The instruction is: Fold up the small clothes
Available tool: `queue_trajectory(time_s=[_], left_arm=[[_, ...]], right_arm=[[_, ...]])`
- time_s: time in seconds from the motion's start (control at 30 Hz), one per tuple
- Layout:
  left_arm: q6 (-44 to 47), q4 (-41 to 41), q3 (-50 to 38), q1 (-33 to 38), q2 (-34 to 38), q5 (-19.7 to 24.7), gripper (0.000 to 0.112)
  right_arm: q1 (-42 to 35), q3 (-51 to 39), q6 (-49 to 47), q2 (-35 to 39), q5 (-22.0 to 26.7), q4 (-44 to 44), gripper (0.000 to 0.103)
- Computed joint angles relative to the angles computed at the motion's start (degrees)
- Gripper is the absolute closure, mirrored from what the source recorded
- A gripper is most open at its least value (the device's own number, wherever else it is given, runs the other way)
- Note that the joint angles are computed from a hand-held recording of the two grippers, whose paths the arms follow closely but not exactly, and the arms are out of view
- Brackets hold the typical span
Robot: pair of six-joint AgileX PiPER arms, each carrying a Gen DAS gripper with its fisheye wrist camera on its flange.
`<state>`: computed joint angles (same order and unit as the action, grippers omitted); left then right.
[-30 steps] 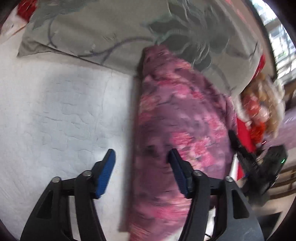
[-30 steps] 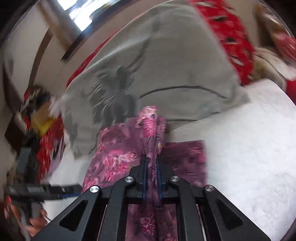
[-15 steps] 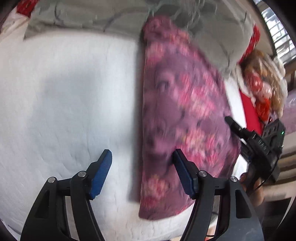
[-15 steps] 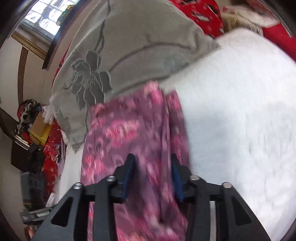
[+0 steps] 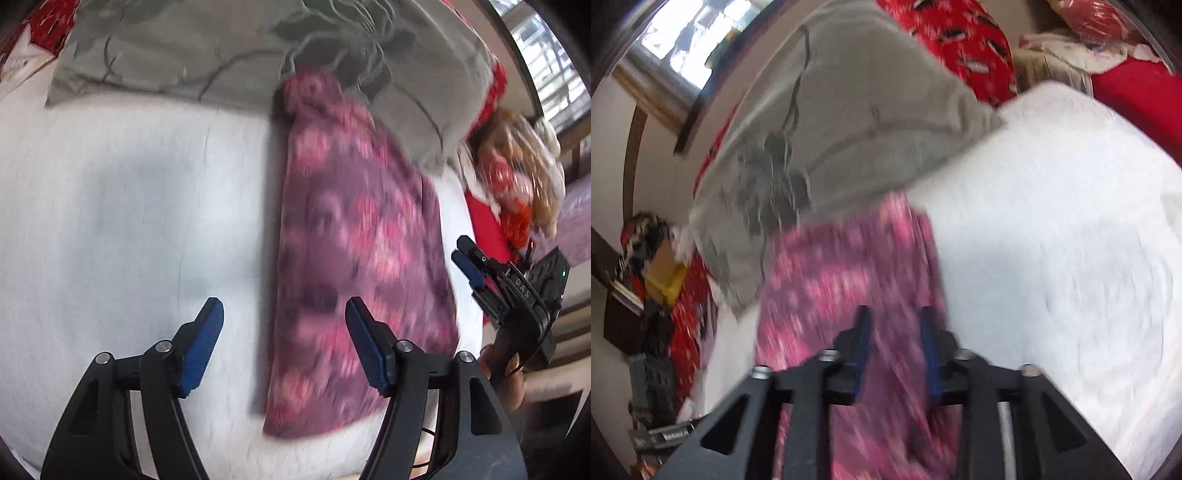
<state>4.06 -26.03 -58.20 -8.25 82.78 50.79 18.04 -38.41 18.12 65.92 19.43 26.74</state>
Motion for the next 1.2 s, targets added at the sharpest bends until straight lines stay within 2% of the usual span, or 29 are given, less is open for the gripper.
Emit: queue_trajectory(time_s=[0.07, 0.17, 0.2, 0.23, 0.3, 0.37, 0.43, 0.5, 0.53, 0.6, 0.67, 0.73, 0.8, 0.83, 0.87, 0.93, 1.0, 1.2], left_arm=[[-3.15, 1.55, -5.77, -1.33, 4.51, -0.06, 0.044], [-8.17, 5.98, -15.00, -3.56, 11.60, 0.56, 0.044], [-10.48, 7.97, -17.00, -5.04, 13.52, -0.11, 0.044], [-11.84, 9.99, -18.50, -5.58, 15.10, -0.59, 0.044], [-14.83, 14.35, -19.33, -6.51, 17.42, -1.94, 0.043], [-17.23, 17.90, -19.40, -7.61, 20.57, -3.45, 0.038], [-16.88, 16.82, -17.08, -7.22, 19.72, -6.58, 0.035], [-16.94, 17.28, -15.92, -6.94, 17.78, -5.95, 0.035], [-17.49, 17.73, -14.84, -6.87, 16.10, -5.52, 0.035], [-20.41, 20.17, -10.85, -8.10, 11.59, -7.05, 0.035], [-24.82, 24.31, -6.13, -10.03, 7.30, -9.39, 0.035], [-28.55, 27.72, -3.29, -11.95, 5.84, -10.97, 0.035], [-29.85, 29.23, -2.44, -13.26, 6.38, -11.15, 0.034], [-30.01, 29.16, -2.10, -13.49, 6.35, -11.42, 0.034], [-30.79, 29.76, -1.81, -13.72, 5.94, -11.43, 0.034], [-31.06, 30.52, -2.04, -14.13, 5.88, -11.17, 0.034], [-31.28, 30.62, -1.64, -14.53, 5.51, -11.31, 0.034], [-31.30, 29.03, -1.76, -14.61, 6.23, -12.25, 0.032]], right_arm=[[-1.38, -4.77, -1.54, 5.92, -0.65, 1.26, 0.057], [-1.09, -14.12, 7.84, 15.75, 2.91, -9.36, 0.055], [-1.13, -16.23, 8.84, 18.21, 3.96, -10.03, 0.055], [-1.37, -17.57, 7.56, 20.02, 3.58, -8.41, 0.059], [-1.10, -17.33, 5.71, 20.03, -0.16, -8.26, 0.091], [-1.48, -17.57, 7.31, 21.42, -0.64, -11.48, 0.094], [-2.96, -18.48, 5.05, 25.01, 1.52, -7.94, 0.094], [-3.00, -17.73, 8.94, 23.76, 0.43, -10.66, 0.086], [-2.43, -17.78, 12.93, 22.33, 1.19, -15.46, 0.076], [-0.18, -16.97, 21.86, 19.01, 1.81, -26.73, 0.075], [3.11, -12.85, 24.26, 13.89, -3.05, -30.92, 0.074], [6.14, -10.76, 26.85, 12.05, -5.12, -35.05, 0.073], [9.83, -12.48, 34.05, 14.68, -0.91, -44.81, 0.069], [11.70, -14.32, 37.16, 18.53, 2.53, -48.35, 0.068], [13.39, -14.32, 42.55, 20.54, 3.67, -54.08, 0.068], [15.02, -13.54, 51.28, 20.65, 2.93, -63.44, 0.068], [15.46, -14.08, 52.50, 21.11, 3.70, -64.69, 0.067], [14.55, -12.78, 52.22, 20.16, 1.88, -64.22, 0.067]])
